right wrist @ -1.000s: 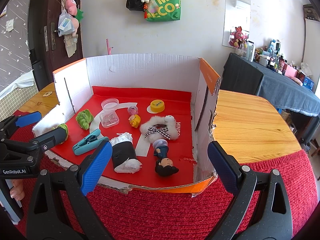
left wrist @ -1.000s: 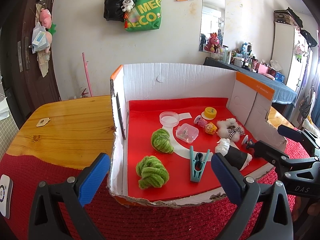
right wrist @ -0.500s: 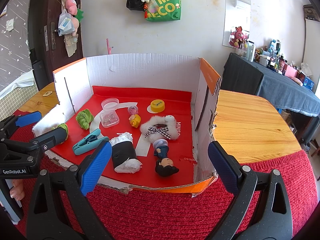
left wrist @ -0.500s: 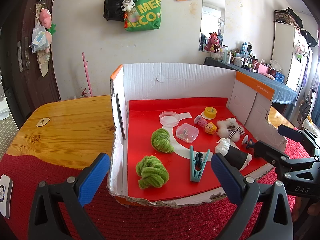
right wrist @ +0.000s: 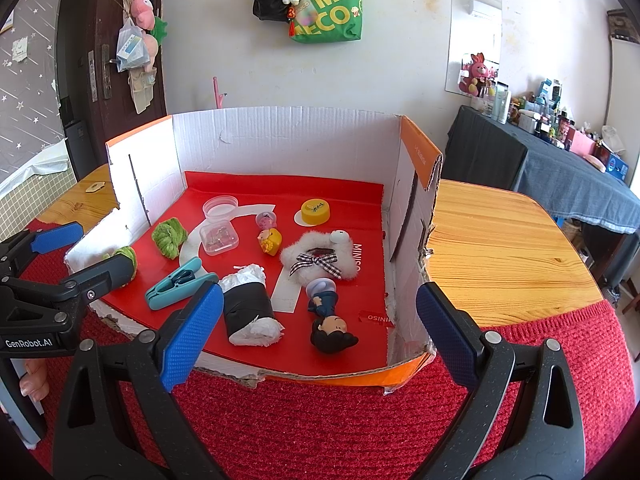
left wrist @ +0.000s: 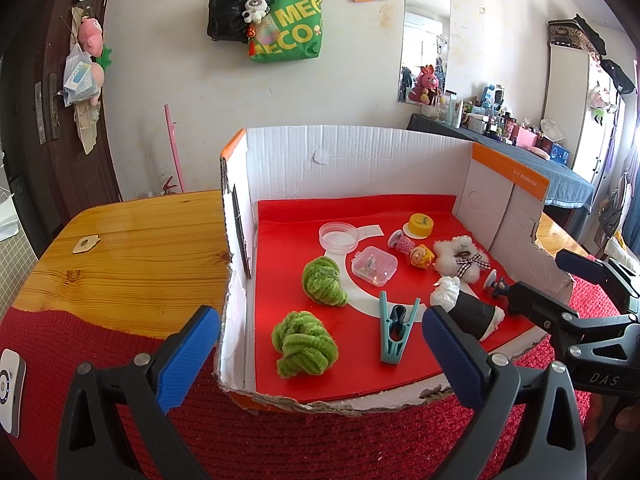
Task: Organize objects
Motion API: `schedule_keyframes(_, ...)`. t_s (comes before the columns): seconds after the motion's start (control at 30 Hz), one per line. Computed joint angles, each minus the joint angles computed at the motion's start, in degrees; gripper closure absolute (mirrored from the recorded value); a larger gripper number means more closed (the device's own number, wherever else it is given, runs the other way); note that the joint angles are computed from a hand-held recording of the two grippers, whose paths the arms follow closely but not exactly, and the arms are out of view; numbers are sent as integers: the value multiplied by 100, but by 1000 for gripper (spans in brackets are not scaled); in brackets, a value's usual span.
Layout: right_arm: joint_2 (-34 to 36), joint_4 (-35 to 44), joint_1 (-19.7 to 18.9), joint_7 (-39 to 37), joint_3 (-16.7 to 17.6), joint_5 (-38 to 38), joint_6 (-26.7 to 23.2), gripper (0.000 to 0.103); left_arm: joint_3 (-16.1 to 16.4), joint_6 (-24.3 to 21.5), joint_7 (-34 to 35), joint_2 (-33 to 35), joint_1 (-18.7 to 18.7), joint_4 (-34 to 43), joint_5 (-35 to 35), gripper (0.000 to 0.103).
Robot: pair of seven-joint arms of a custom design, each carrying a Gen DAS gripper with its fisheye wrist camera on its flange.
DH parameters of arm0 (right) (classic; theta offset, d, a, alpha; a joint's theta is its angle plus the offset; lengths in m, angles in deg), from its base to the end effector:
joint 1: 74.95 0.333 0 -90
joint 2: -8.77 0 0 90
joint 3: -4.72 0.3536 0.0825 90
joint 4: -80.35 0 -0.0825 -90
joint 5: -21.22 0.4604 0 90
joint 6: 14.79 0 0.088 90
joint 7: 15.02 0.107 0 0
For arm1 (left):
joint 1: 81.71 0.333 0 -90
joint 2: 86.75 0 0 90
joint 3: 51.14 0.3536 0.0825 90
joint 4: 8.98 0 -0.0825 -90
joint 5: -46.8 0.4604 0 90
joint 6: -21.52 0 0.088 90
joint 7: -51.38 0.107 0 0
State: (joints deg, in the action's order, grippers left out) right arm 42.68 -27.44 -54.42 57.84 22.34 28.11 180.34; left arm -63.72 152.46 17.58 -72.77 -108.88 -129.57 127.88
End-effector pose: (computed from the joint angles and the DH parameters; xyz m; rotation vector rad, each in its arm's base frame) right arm 0.6197 0.4306 0.2916 -2.0176 0.9442 -0.4869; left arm 0.5128 -0.3940 0.2959 -1.9194 1.2225 -0.6784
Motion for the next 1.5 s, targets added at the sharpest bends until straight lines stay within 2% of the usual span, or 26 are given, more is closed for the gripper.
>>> schedule_keyframes(0.23,-2,-5,1,9,-2,-6,14,4,1,7,-4,-8,1,-7,4,0)
schedule_keyframes(0.37,-28,-85,-11,94,-8,18,261,4,-4,1,-83,-19,-5,-28,18,0)
schedule_keyframes(0.53,-67,-208,-520,403,451,-401,195,4,-43,24,-136,-118,-19,-102,21,0)
schedule_keyframes(0.73,-338,-520,-392,484,293,-421,138,4,-129,78,-79,-243,-21,-209,-138,0)
schedule_keyframes(0.93,-500,-829,-971,655,856,-644,-221,3,-200,403,-74,-354,-2,-384,-383,0)
schedule_keyframes(0.97,-533,-869,-1024,665,912,-641,-344,0,-214,420,-76,-359,-10,-404,-446,0)
schedule_keyframes(1.03,-601,-932,-946,627,851,-525,-490,0,-227,507,-156,-382,-19,-463,-503,0)
schedule_keyframes(1.17,-714,-1013,-469,509,406,-145,-649,0,-228,663,-138,-334,-9,-501,-741,0)
schedule_keyframes(1.27,-682,-1019,-553,425,504,59,-785,0,-201,801,-103,-256,2,-492,-876,0)
schedule_keyframes(1.5,-699,-871,10,273,-54,534,-1193,0,-122,983,142,-78,-20,-416,-1183,0)
